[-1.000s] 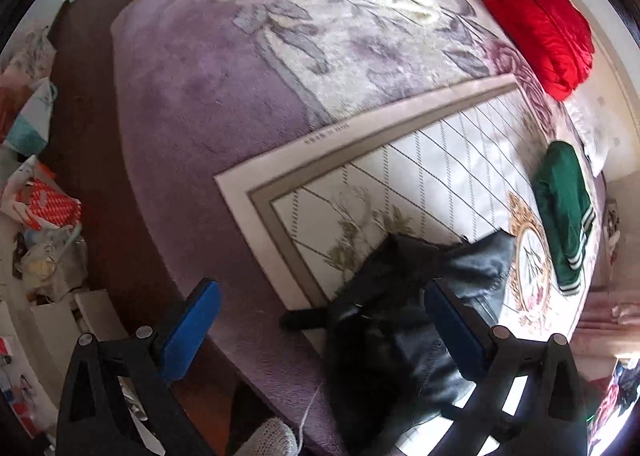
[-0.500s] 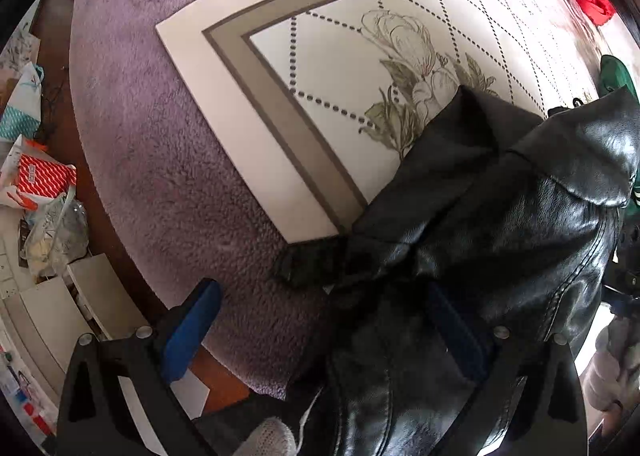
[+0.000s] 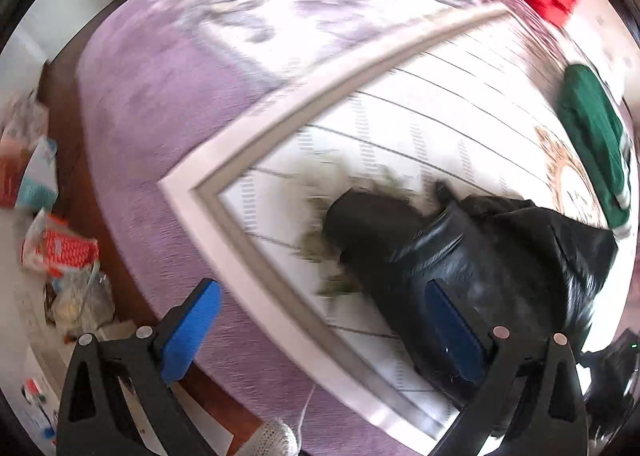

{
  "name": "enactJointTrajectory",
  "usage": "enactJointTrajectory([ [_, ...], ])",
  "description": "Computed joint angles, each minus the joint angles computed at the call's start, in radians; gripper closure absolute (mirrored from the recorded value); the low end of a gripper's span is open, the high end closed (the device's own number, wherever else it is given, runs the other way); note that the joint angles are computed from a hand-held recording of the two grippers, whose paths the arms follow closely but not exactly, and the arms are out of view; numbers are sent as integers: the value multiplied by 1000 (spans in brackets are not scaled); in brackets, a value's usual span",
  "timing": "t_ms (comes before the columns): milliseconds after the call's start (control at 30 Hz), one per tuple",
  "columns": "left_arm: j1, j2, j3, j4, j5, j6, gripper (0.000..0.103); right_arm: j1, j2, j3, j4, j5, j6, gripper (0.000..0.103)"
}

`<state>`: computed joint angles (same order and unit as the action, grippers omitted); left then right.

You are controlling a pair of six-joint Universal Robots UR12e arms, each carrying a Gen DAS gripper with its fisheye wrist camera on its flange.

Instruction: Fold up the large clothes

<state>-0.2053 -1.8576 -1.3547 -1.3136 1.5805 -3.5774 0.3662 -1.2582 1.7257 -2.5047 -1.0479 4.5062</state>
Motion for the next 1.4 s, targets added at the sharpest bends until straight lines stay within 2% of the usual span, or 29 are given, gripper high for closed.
enactJointTrajectory([
  [33,-11,-13,14,-5,-9,11,0,-26,-19,7,57,21,-32,21],
  [67,-22,-25,24,-6,-26,22,0,-34,-49,20,110,5,-48,21],
  [167,-57,-54,43,13,-52,46,0,-36,-120,-7,260,-177,-127,21],
  [200,-66,-63,52,12,-46,52,0,-26,-139,-19,259,-254,-150,21],
  [233,-80,-77,62,9,-32,65,0,-23,-150,-29,243,-290,-188,21],
  [267,-89,-86,68,0,-13,70,0,-27,-152,-29,185,-284,-229,21],
  [300,-97,-98,77,-15,6,71,0,-36,-143,-29,118,-236,-240,24],
  [333,-97,-102,75,-21,9,70,0,-46,-125,-25,37,-147,-233,26],
  [367,-98,-108,74,-32,16,67,0,-48,-97,-39,-3,-72,-236,35],
  [400,-98,-110,74,-38,19,67,0,-51,-50,-92,-1,-36,-257,39],
  [500,-104,-114,73,-49,52,83,0,-10,56,-234,160,-87,-306,44],
  [567,-109,-115,70,-38,72,105,0,-19,125,-280,218,-100,-299,47],
  [633,-109,-116,67,-35,80,112,0,-22,168,-320,266,-86,-276,47],
  [667,-106,-116,64,-34,70,112,0,-18,188,-359,329,-101,-314,47],
  [700,-102,-115,64,-39,59,108,0,-11,211,-404,384,-102,-353,40],
  [767,-95,-108,69,-57,40,95,0,-4,225,-457,479,-86,-450,25],
  [800,-93,-104,71,-59,39,93,0,2,223,-477,520,-101,-478,25],
  [833,-92,-96,75,-55,43,87,0,5,209,-475,519,-111,-489,25],
  [867,-90,-89,77,-43,45,84,0,5,188,-449,476,-122,-490,25],
  [933,-91,-84,84,-25,62,87,0,16,145,-440,475,-197,-508,25],
  [967,-94,-86,90,-15,78,91,0,23,126,-436,509,-244,-522,31],
  [1000,-95,-92,98,-8,84,95,0,23,120,-429,513,-249,-503,51],
  [1067,-95,-120,122,-10,85,103,0,13,77,-383,554,-194,-432,84],
  [1167,-97,-157,138,-27,112,134,0,13,95,-353,563,-157,-412,93],
  [1233,-92,-169,131,-50,97,145,0,11,114,-350,584,-146,-422,101],
  [1300,-85,-169,116,-42,77,145,0,2,146,-346,576,-111,-386,103],
  [1400,-70,-167,109,-46,42,134,0,-1,178,-378,616,-102,-413,103],
])
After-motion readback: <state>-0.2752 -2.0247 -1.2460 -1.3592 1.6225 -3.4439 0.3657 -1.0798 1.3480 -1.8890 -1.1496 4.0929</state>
